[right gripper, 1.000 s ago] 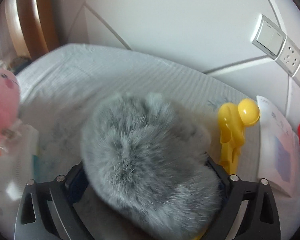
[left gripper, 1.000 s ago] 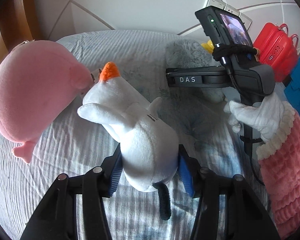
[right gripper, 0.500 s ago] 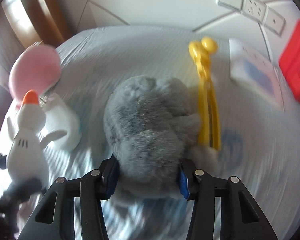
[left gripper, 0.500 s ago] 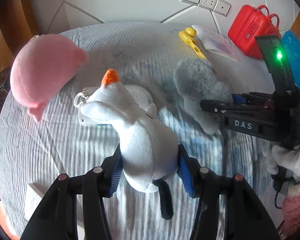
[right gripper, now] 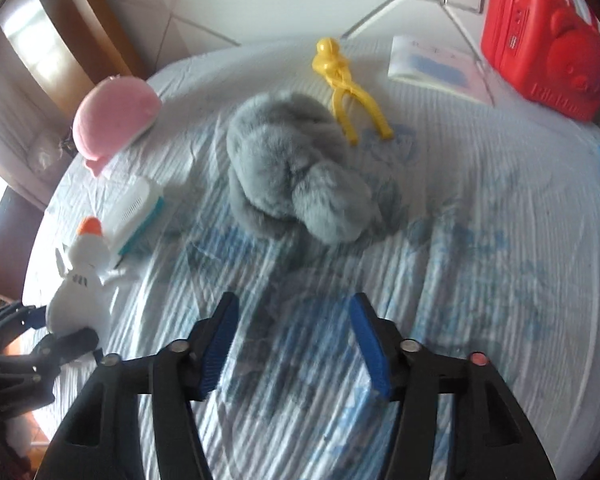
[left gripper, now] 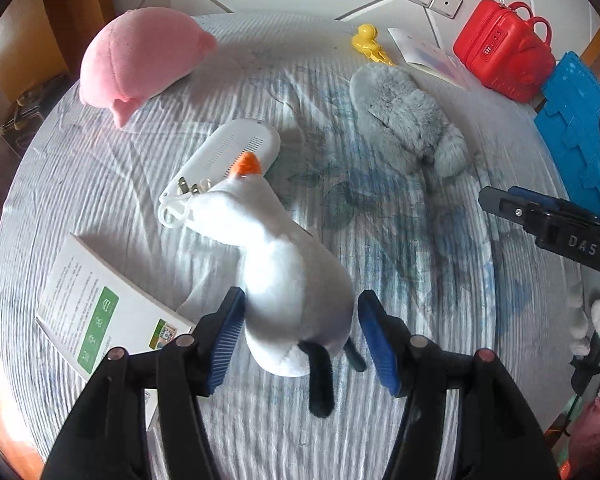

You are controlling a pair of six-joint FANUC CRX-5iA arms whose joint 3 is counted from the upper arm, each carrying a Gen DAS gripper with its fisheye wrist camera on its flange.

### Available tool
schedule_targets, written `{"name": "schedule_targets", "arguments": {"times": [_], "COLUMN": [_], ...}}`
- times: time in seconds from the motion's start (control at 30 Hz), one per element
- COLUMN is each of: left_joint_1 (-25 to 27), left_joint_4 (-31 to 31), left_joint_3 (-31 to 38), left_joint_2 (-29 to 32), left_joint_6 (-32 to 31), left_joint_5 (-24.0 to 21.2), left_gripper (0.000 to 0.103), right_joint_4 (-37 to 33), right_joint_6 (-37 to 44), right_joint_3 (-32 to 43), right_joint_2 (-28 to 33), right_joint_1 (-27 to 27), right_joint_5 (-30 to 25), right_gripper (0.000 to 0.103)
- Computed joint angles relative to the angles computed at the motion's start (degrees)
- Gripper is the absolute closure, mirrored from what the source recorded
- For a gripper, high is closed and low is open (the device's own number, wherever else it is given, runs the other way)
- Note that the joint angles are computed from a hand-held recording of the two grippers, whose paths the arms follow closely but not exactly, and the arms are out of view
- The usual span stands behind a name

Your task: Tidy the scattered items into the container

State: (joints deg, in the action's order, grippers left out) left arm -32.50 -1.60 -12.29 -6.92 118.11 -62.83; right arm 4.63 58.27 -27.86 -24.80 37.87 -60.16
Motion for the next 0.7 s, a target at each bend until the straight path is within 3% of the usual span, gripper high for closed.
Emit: {"name": "schedule_targets", "arguments": {"times": [0.03,0.07,0.23,0.27,0.33,0.57,0.7], "left_joint_1": [0.04,0.03,0.27,0.39,0.64,2.23,3.95], "left_joint_4": [-0.18,-0.32,-0.14,-0.20,-0.37,-0.55,2.84], "left_joint_3": [-0.33,-0.49,-1.27,-1.34,-1.42,0.53,-0.68], "left_joint_2": [-0.35,-0.50,-0.18,-0.06,0.24,4.12,5.94], "left_joint_6": [0.55,1.27,3.16,3.69,4.74,6.13,4.27], "left_joint_5": [0.15,0.18,0.51,0.61,0.77,0.47,2.23], "left_gripper": [0.044,0.044,0.044,0.044,0.044,0.044,0.044], "right_joint_4": [0.22,0.27,0.67,1.62,3.44,7.66,5.33], "right_joint_6": [0.01,0.21,2.31,2.20,2.43,5.88,10.28], "right_joint_3": [0.10,0.30,1.51,1.72,2.24,5.51,9.09], "right_joint_2": [-0.28,-0.24,1.00,1.70,3.28,11.26,17.14], "right_joint_1": [0.22,0.35,0.23,0.61,1.04,-0.87,-3.14], "right_joint_5": [0.37,0.77,1.80,2.07,2.76,6.26,7.18], "right_gripper": [0.007,0.000,0.002,0.006,0.031,0.031,0.027]}}
